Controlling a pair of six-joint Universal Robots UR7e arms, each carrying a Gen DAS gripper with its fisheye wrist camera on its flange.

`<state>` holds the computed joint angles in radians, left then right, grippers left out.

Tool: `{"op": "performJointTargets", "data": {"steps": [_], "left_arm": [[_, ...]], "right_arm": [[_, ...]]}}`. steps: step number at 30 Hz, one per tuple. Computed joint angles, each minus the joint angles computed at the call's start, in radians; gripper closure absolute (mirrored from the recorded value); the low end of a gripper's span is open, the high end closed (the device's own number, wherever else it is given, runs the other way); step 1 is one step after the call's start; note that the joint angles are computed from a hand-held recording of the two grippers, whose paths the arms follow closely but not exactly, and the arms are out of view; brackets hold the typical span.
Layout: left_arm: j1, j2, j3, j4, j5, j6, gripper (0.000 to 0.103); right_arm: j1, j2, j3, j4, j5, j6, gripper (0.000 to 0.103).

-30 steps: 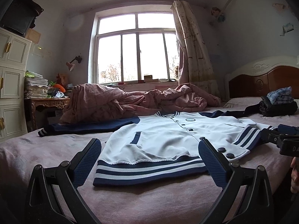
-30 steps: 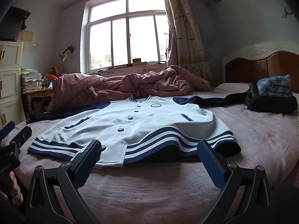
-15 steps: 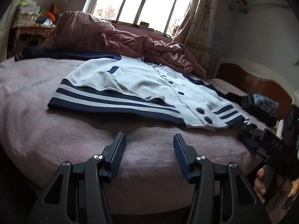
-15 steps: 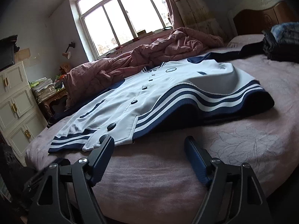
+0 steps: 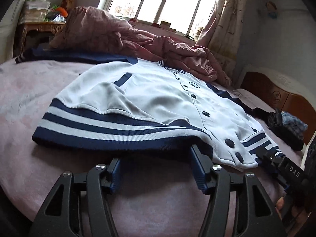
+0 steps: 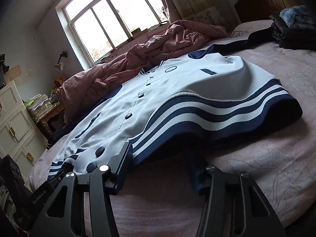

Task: Fold large clothes
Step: 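Grasp the striped hem corners with the left and right grippers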

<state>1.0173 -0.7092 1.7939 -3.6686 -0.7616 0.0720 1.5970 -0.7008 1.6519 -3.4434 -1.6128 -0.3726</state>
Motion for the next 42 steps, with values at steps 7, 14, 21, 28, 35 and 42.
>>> {"op": "performJointTargets", "data": {"steps": [7, 14, 21, 28, 35, 42], "left_arm": [[0.026, -0.048, 0.007, -0.007, -0.081, -0.009, 0.028], [0.02, -0.065, 0.124, -0.151, -0.087, 0.001, 0.0], [0.027, -0.06, 0.021, 0.007, 0.086, -0.033, 0.0], [0.064, -0.035, -0.08, 0.028, 0.121, 0.036, 0.053], [0.038, -0.128, -0.022, 0.014, 0.064, 0.058, 0.095], [-0.017, -0.144, -0.022, 0.001, 0.115, 0.156, 0.095]], "right_arm": [[-0.002, -0.014, -0.029, 0.041, 0.002, -0.011, 0.061], [-0.037, -0.042, 0.022, -0.032, 0.016, 0.08, 0.046], [-0.028, -0.048, 0.011, -0.073, -0.075, 0.061, 0.027], [-0.038, -0.054, -0.065, 0.002, -0.15, 0.068, 0.038], [-0.031, -0.084, -0.04, -0.113, -0.157, -0.034, 0.097], [-0.006, -0.133, 0.016, -0.212, -0.168, -0.1, 0.097]]}}
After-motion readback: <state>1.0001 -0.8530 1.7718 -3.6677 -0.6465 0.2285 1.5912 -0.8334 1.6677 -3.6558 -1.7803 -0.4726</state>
